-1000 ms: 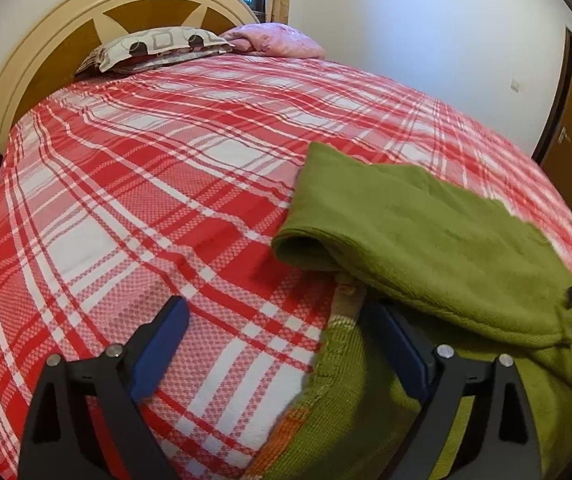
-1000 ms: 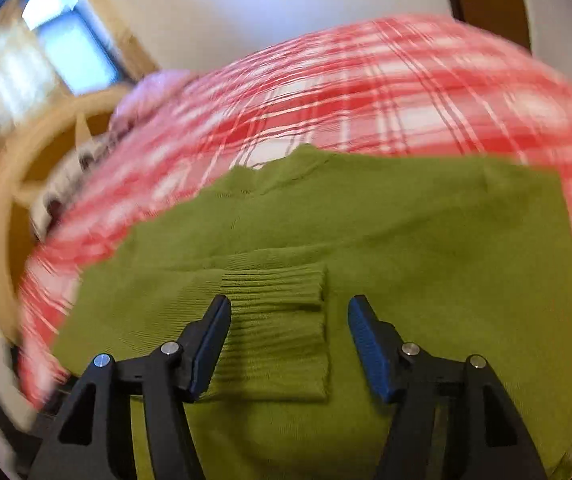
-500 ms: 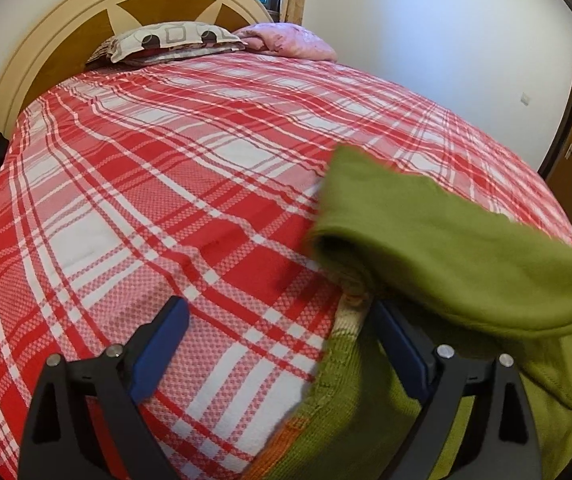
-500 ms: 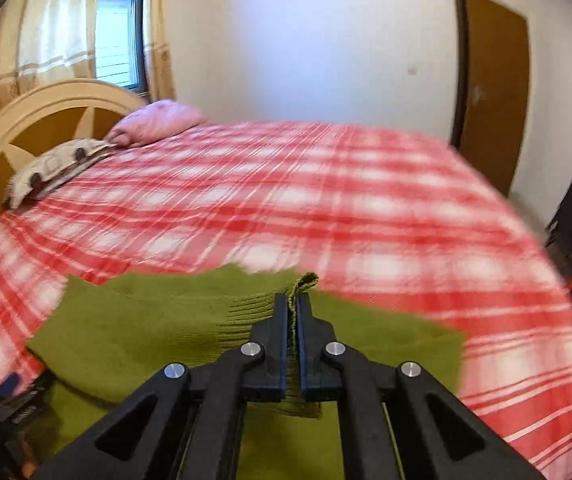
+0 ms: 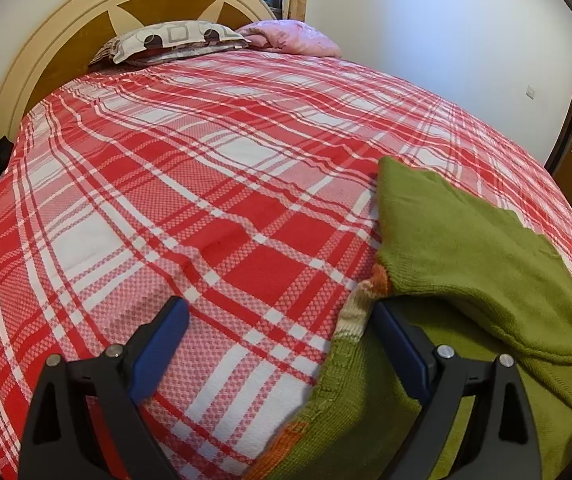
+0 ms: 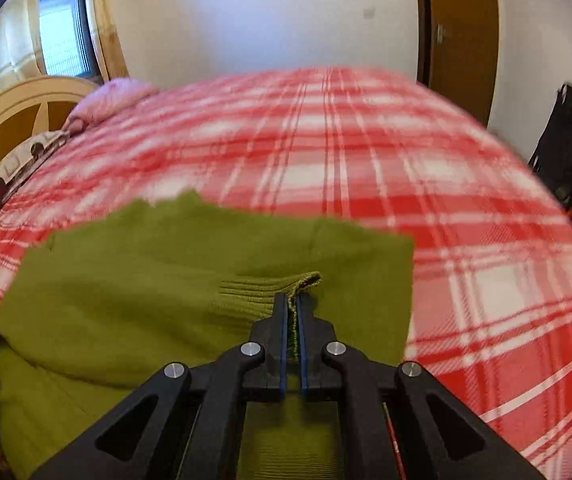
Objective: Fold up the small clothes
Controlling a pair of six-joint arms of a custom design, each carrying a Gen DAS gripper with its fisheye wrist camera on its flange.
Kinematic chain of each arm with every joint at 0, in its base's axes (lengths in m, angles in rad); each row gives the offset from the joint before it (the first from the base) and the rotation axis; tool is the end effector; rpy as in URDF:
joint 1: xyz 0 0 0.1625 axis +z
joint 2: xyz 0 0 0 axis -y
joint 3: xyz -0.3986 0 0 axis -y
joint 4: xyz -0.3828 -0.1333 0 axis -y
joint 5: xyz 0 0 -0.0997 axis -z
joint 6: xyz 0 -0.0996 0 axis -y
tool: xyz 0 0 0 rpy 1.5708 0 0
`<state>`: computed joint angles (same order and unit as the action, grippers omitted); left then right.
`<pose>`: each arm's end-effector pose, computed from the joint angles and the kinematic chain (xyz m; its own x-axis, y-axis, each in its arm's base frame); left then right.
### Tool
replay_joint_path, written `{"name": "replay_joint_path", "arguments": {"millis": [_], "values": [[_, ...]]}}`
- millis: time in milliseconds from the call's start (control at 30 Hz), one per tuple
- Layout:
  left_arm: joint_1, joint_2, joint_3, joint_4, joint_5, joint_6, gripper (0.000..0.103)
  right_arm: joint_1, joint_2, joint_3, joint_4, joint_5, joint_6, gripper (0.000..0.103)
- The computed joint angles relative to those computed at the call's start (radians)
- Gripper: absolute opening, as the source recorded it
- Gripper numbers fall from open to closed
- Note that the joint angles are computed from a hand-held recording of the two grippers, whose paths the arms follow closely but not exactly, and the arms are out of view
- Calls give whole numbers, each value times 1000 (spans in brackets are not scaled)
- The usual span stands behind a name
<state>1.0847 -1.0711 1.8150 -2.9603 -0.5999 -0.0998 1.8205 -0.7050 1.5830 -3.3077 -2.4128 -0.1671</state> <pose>-0.0833 -0.6189 0.2682 -0.7647 -0.2448 -0.5960 0.2984 0.6852 -0.6644 0.2211 -0.6283 0.1584 -0.7471 0.2721 0.6065 -0.2897 0.6878 -0.6655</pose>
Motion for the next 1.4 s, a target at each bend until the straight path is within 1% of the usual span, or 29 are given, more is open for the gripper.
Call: {"name": "replay_joint_path", "arguments": {"millis": [67, 100, 167, 233, 267, 300, 333, 433, 500, 567, 600, 633, 667, 700, 733, 800, 867, 900, 967, 1000, 1033, 1067, 1100, 1167, 1200, 1267, 1300, 1367, 1400], "values": [[0, 1, -1, -1, 2, 2, 96, -20, -52, 55, 11, 77, 52, 6], [0, 3, -2, 0, 6, 5, 96, -22, -69, 74, 7, 87, 71, 6], [0, 3, -3, 3, 7, 8, 96, -15, -99, 110, -34, 38, 107, 6], [0, 2, -4, 9, 9, 11, 96, 8, -108, 132, -149, -89, 108, 6], [-3, 4, -6, 17, 16, 17, 96, 18, -109, 139, -202, -124, 86, 6], [-7, 4, -10, 39, 27, 23, 96, 28, -121, 157, -252, -118, 52, 6], [-9, 0, -10, 57, 32, 22, 96, 30, -132, 169, -259, -93, 35, 6], [-23, -19, -2, 76, 58, 21, 96, 34, -164, 179, -133, 13, 52, 6], [-40, -35, 16, 3, 69, 75, 96, 35, -149, 150, -78, 75, 43, 6], [-62, -33, 22, -88, 92, 152, 96, 35, -117, 100, 2, 110, 30, 6], [-74, -28, 19, -123, 96, 195, 96, 34, -85, 61, 53, 117, 18, 6], [-81, -21, 12, -139, 93, 228, 96, 35, -47, 22, 88, 99, 9, 6], [-88, -8, 0, -144, 94, 253, 96, 37, -22, -2, 107, 72, 15, 6], [-96, 14, -16, -143, 102, 280, 96, 33, 18, -41, 145, 23, 55, 6], [-97, 31, -29, -138, 102, 292, 96, 24, 38, -53, 141, 15, 90, 6], [-91, 71, -68, -68, 116, 255, 96, 27, 65, -65, 70, 15, 93, 6], [-72, 97, -120, 86, 120, 145, 96, 24, 69, -84, 101, 30, 97, 6], [-63, 105, -137, 140, 118, 105, 96, 16, 56, -87, 139, 65, 103, 6], [-53, 131, -173, 237, 165, 45, 97, 9, 31, -80, 190, 94, 121, 6], [-42, 140, -186, 250, 182, 41, 98, 8, 15, -75, 207, 88, 137, 6], [-37, 135, -180, 220, 169, 61, 99, 11, 11, -66, 191, 63, 136, 6], [-34, 137, -177, 190, 171, 83, 103, 13, 9, -60, 171, 42, 128, 6], [-29, 144, -174, 142, 188, 124, 103, 9, 2, -48, 160, 35, 117, 6], [-19, 139, -168, 111, 161, 159, 103, -15, -24, 1, 106, 104, 77, 6], [-17, 140, -171, 117, 156, 155, 103, -35, -43, 22, 86, 162, 73, 6], [-15, 146, -180, 128, 153, 149, 103, -52, -67, 35, 102, 213, 128, 6], [-15, 150, -186, 132, 152, 147, 103, -52, -74, 32, 125, 218, 160, 6], [-14, 145, -190, 152, 137, 129, 103, -32, -68, 16, 144, 161, 168, 6], [-11, 130, -188, 174, 112, 115, 103, -4, -62, 13, 124, 89, 142, 6]]}}
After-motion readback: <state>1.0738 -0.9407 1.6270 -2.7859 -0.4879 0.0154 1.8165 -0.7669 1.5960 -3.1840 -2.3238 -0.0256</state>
